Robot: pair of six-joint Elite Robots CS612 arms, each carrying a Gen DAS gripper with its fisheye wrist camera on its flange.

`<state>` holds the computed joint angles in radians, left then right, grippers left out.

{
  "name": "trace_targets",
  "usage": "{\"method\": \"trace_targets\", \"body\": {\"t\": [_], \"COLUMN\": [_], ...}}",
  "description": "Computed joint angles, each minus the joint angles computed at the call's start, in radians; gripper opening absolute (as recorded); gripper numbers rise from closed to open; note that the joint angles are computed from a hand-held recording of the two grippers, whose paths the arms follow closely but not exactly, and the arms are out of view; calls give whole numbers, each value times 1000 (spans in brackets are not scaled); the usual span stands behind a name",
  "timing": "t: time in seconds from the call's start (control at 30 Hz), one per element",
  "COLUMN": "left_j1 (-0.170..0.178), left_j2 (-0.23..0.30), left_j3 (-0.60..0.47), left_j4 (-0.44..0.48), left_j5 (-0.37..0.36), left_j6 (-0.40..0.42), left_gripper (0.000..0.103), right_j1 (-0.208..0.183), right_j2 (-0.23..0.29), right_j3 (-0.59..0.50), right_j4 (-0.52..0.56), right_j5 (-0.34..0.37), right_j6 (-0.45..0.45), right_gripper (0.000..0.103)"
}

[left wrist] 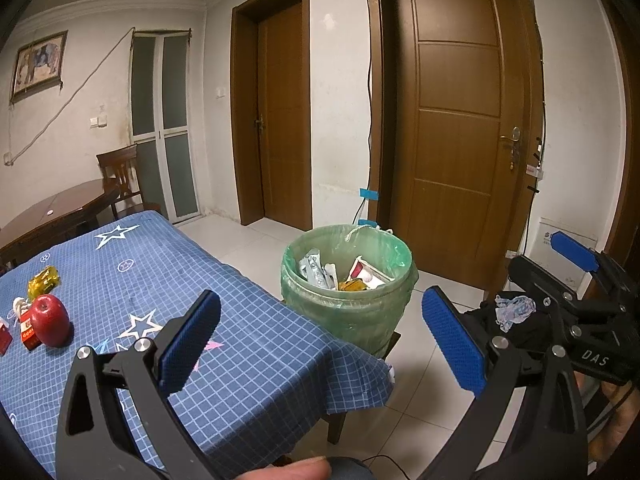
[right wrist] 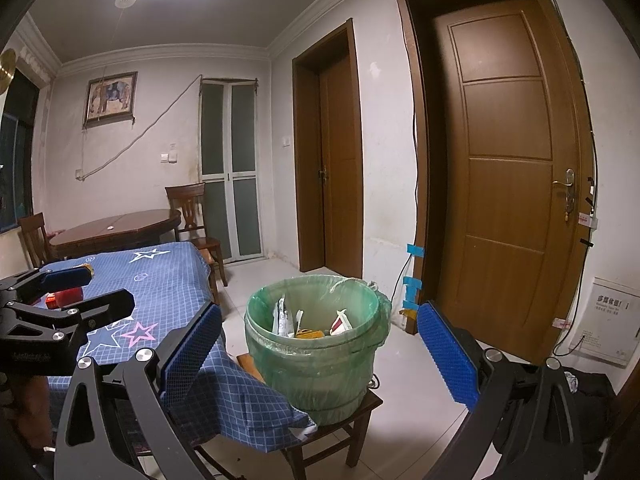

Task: Collect trash

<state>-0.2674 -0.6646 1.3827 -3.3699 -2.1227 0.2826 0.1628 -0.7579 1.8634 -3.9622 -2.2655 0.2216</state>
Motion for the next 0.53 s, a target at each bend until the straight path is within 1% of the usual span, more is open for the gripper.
{"method": "trace_targets", "body": {"t": [0.17,0.37,0.53], "left_j1": [5,0,-3], "left_j2": [4,4,4], "left_j3": [-12,-13,-6], "left_j4": [30,47,31], "left_j5": [-32,-12,1], "left_j6": [-10,12,20], "left_gripper": [97,97,97], "right_j1": [-1,-3,-4], "right_j2": [0,2,2], "right_j3": [0,1,2], "right_j4": [-1,-5,-5], "right_j5": [2,4,7], "right_j6": [0,2,5], "right_gripper": [98,98,98]}}
